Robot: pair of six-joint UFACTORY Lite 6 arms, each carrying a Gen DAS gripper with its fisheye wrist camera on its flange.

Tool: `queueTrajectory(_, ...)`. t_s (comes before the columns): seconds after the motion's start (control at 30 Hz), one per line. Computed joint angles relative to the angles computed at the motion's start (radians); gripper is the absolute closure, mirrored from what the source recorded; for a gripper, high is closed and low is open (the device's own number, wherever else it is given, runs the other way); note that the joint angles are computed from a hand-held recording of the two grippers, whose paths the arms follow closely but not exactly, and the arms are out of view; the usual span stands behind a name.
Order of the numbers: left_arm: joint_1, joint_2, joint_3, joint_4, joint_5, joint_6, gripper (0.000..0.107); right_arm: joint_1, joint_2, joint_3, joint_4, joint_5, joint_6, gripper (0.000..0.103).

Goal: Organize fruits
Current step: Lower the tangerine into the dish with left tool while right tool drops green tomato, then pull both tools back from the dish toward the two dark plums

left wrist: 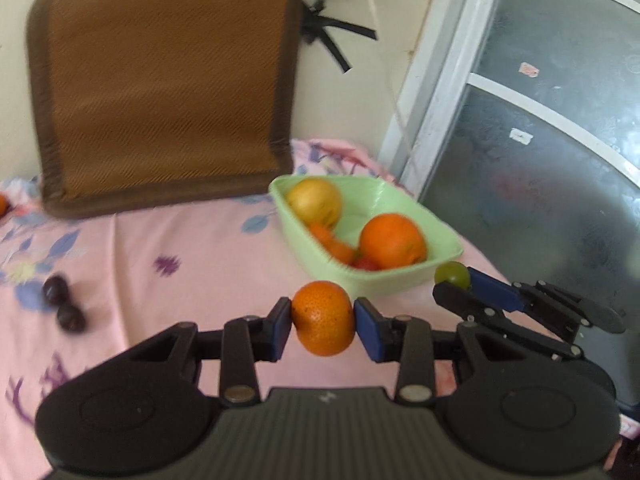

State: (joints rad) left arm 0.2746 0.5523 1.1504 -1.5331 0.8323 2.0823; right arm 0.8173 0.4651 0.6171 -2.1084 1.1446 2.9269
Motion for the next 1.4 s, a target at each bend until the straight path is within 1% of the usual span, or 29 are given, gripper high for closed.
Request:
queueTrajectory(0.07,-0.068,0.001,0.05,-0.013,-0.031,-0.044,0.072,-0.074,-0.044,-0.042,-0.049,0.005,0.037,0.074)
queueTrajectory(0.17,-0.171,0.058,0.186,0.015,-0.081,-0.163,0.072,-0.177,-0.065,-0.054,-0.107,-0.01,0.051,0.074)
queueTrajectory(0.33,-0.32,0.216,0.437,0.111,-0.204,-0.381,0.072,-0.261,-0.012,-0.014,-0.149,-0.024,0.04,0.074)
queueTrajectory(0.4,-0.352,0.282,0.53,0.164,-0.227,-0.467,0.072,-0.28,0.013,0.006,-0.167,-0.023,0.037,0.074)
queueTrajectory(0.53,-0.384,0.354,0.634,0.207,-0.25,-0.537,0.072,-0.296,0.055,0.028,-0.193,-0.008,0.054,0.073)
queueTrajectory(0.6,-0.394,0.372,0.661,0.214,-0.26,-0.547,0.069,-0.3,0.069,0.034,-0.206,0.005,0.06,0.072)
queueTrajectory(0.67,-0.402,0.369,0.654,0.195,-0.28,-0.517,0.068,-0.303,0.076,0.035,-0.215,0.014,0.067,0.071)
queueTrajectory(0.73,-0.406,0.355,0.627,0.162,-0.298,-0.475,0.063,-0.296,0.077,0.027,-0.217,0.026,0.076,0.069)
queueTrajectory(0.77,-0.405,0.339,0.601,0.132,-0.308,-0.439,0.06,-0.293,0.079,0.026,-0.213,0.035,0.077,0.066)
queueTrajectory(0.83,-0.399,0.294,0.533,0.064,-0.327,-0.359,0.059,-0.282,0.082,0.018,-0.203,0.056,0.085,0.062)
queueTrajectory(0.9,-0.383,0.237,0.448,-0.008,-0.337,-0.276,0.059,-0.276,0.078,0.006,-0.2,0.071,0.101,0.062)
queueTrajectory(1.03,-0.309,0.131,0.288,-0.143,-0.344,-0.086,0.058,-0.247,0.047,-0.019,-0.183,0.077,0.118,0.062)
queueTrajectory(1.17,-0.217,0.052,0.147,-0.312,-0.347,0.151,0.057,-0.164,0.023,-0.031,-0.125,0.089,0.103,0.062)
queueTrajectory(1.23,-0.16,0.036,0.108,-0.346,-0.331,0.207,0.057,-0.114,0.024,-0.024,-0.096,0.09,0.102,0.062)
queueTrajectory(1.4,-0.026,0.04,0.07,-0.348,-0.299,0.243,0.057,-0.001,0.064,0.06,-0.048,0.061,0.095,0.062)
